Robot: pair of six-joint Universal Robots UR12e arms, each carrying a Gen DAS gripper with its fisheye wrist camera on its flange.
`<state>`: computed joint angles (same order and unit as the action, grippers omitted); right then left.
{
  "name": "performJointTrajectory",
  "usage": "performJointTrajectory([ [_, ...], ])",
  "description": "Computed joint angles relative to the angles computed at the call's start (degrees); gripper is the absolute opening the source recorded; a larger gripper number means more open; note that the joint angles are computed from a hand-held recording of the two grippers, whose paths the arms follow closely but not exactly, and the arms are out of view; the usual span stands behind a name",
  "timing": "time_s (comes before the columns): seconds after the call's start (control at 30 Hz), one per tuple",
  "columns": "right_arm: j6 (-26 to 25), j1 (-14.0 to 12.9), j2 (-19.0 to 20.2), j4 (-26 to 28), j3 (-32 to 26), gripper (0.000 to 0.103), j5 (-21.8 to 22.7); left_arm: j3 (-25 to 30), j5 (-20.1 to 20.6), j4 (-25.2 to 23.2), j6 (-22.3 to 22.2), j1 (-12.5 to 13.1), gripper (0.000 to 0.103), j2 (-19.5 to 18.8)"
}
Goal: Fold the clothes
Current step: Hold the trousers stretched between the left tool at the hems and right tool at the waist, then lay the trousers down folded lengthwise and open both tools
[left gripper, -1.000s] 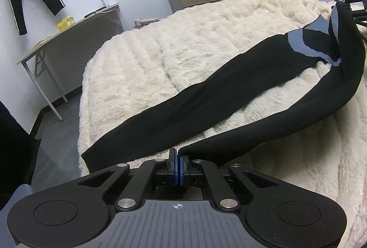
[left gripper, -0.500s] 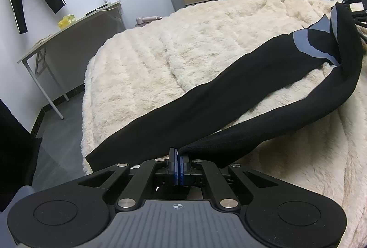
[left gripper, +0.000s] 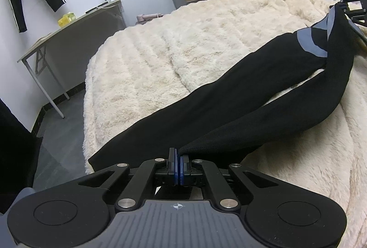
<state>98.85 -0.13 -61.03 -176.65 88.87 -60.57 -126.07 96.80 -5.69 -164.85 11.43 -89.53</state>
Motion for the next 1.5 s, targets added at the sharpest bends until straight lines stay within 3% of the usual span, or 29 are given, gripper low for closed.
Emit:
performJointTrajectory([
  [0.53, 1.82, 0.84, 1.46, 2.07, -2.45, 0.0, -1.53, 2.25, -2.58, -2.62, 1.92, 1.96, 0.002, -1.5],
  [0.67, 1.9, 1.46, 2.32, 7.28, -5.46, 0.0, -3.21, 4.38, -5.4, -5.72, 1.3, 3.82, 0.002, -2.51],
  [0.83, 7.67, 3.36, 6.8, 19.23, -14.74, 0.002, -9.58, 10.34, -9.24, -16.87, -0.58, 7.02, 0.006, -6.42],
  [0.9, 10.19, 4.18, 8.65, 21.1, -17.3, 0.019, -12.8, 12.07, -9.23, -20.21, -1.62, 7.37, 0.018, -7.72],
  [0.93, 11.53, 4.59, 9.59, 21.84, -18.52, 0.036, -14.49, 12.87, -8.6, -21.86, -2.3, 7.42, 0.023, -8.39],
  [0.97, 12.02, 4.85, 10.0, 20.18, -18.51, 0.044, -15.43, 12.99, -7.94, -22.1, -2.42, 7.36, 0.034, -8.56],
  [1.0, 12.13, 4.93, 10.03, 19.01, -18.23, 0.045, -15.72, 12.97, -7.09, -21.92, -2.56, 7.28, 0.046, -8.65],
  [1.1, 13.81, 5.0, 9.14, 12.89, -15.62, 0.051, -16.2, 10.41, -4.77, -15.65, -5.65, 7.63, 0.068, -7.43],
  [1.23, 18.81, 4.08, 6.93, 1.33, -10.25, 0.07, -16.17, 6.09, -6.93, -7.64, -14.2, 9.42, 0.077, -4.39],
  [1.3, 21.97, 3.41, 6.2, -1.62, -9.01, 0.086, -17.07, 3.37, -7.74, -2.09, -20.02, 10.09, 0.08, -2.54],
  [1.33, 25.57, 2.86, 5.93, -2.11, -9.06, 0.095, -17.88, 1.8, -9.24, 1.68, -23.09, 10.43, 0.081, -1.74],
  [1.4, 30.62, 1.83, 5.7, 0.52, -10.3, 0.096, -17.08, 0.07, -10.87, 6.32, -26.83, 10.33, 0.081, -1.21],
  [1.47, 31.14, 0.91, 5.47, 7.22, -12.32, 0.095, -14.27, -0.82, -11.45, 9.08, -28.09, 9.89, 0.081, -1.21],
  [1.5, 28.59, 1.02, 5.73, 10.28, -13.83, 0.095, -13.86, -1.38, -10.98, 11.22, -28.05, 9.11, 0.081, -1.46],
])
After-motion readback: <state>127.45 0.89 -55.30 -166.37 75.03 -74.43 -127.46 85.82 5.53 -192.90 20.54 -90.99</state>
